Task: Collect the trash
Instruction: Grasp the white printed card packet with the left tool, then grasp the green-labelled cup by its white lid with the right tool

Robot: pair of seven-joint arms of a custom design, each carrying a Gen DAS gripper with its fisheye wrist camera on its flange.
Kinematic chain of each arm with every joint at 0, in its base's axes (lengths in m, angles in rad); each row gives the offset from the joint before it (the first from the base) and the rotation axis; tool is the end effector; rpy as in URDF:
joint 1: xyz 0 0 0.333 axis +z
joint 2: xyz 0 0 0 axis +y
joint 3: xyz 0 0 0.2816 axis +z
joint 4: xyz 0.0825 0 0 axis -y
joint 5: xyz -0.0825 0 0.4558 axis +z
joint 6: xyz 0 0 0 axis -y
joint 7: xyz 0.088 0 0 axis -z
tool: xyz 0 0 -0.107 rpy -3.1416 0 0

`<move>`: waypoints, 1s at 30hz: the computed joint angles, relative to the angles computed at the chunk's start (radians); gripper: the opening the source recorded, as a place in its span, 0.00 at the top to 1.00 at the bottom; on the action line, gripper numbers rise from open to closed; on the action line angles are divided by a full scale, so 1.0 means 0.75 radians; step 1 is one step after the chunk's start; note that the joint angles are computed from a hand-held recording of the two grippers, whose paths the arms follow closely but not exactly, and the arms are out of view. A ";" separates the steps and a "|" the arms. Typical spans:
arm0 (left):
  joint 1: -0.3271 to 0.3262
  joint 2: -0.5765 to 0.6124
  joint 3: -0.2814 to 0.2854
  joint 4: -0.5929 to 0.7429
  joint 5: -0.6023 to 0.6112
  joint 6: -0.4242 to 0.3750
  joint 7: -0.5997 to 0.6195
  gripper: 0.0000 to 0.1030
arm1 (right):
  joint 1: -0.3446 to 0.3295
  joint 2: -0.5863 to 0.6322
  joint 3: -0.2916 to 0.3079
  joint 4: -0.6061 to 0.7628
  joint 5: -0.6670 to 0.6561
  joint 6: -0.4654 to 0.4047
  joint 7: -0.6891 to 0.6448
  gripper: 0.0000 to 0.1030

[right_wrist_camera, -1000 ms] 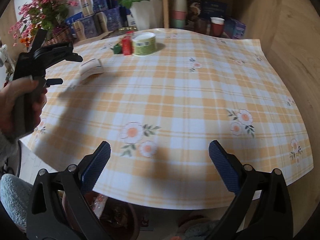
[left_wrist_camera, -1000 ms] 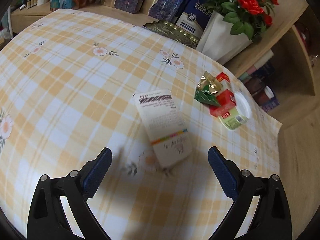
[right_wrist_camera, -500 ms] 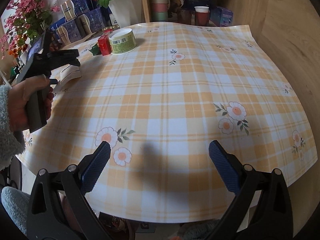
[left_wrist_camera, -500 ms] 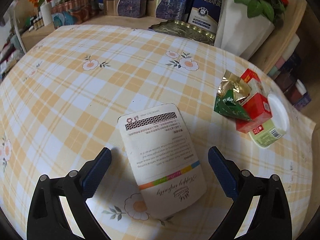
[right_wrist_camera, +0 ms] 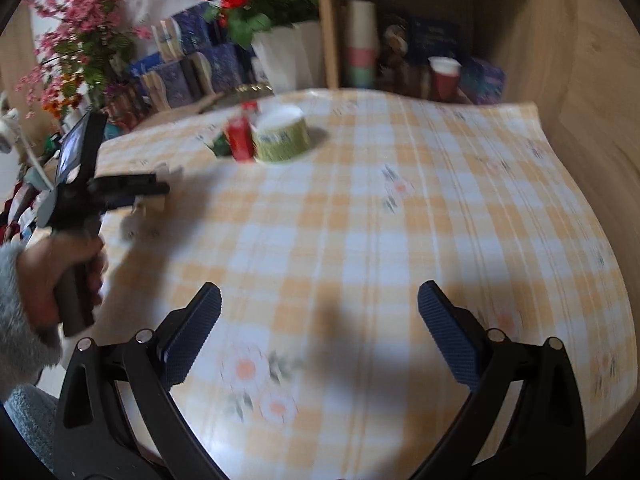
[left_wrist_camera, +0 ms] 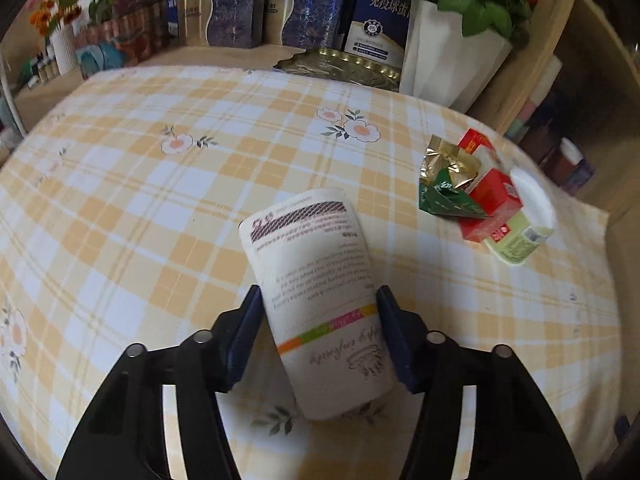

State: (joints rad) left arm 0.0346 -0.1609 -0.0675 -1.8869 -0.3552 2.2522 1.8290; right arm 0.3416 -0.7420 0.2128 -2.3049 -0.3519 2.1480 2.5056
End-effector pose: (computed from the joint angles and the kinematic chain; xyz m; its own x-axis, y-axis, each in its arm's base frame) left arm 0.6289 -0.0325 0.5883 -0.1980 -0.9588 0.2035 -0.8426 0.0604 -0.5351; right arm 0.3911 0.2470 0.6381 -0.2423 -0.9649 -0.1018 -0.7041 0.2470 -0.6657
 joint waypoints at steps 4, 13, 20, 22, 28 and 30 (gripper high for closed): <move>0.009 -0.075 0.057 -0.047 -0.172 -0.053 0.119 0.48 | -0.043 0.128 -0.024 0.072 -0.068 0.145 -0.080 0.06; 0.032 -0.241 0.150 -0.161 -0.408 -0.129 0.312 0.49 | -0.149 0.576 -0.037 0.417 -0.251 0.145 -0.189 0.06; 0.051 -0.368 0.186 -0.263 -0.467 -0.139 0.369 0.49 | -0.099 0.887 -0.092 0.725 -0.358 0.046 -0.356 0.06; 0.055 -0.393 0.193 -0.286 -0.465 -0.137 0.367 0.48 | -0.077 0.928 -0.109 0.772 -0.364 0.033 -0.378 0.06; 0.065 -0.439 0.226 -0.323 -0.474 -0.176 0.378 0.48 | -0.029 1.053 -0.149 0.922 -0.387 -0.045 -0.451 0.07; 0.068 -0.455 0.230 -0.337 -0.471 -0.176 0.394 0.48 | -0.030 1.068 -0.167 0.940 -0.327 -0.023 -0.423 0.07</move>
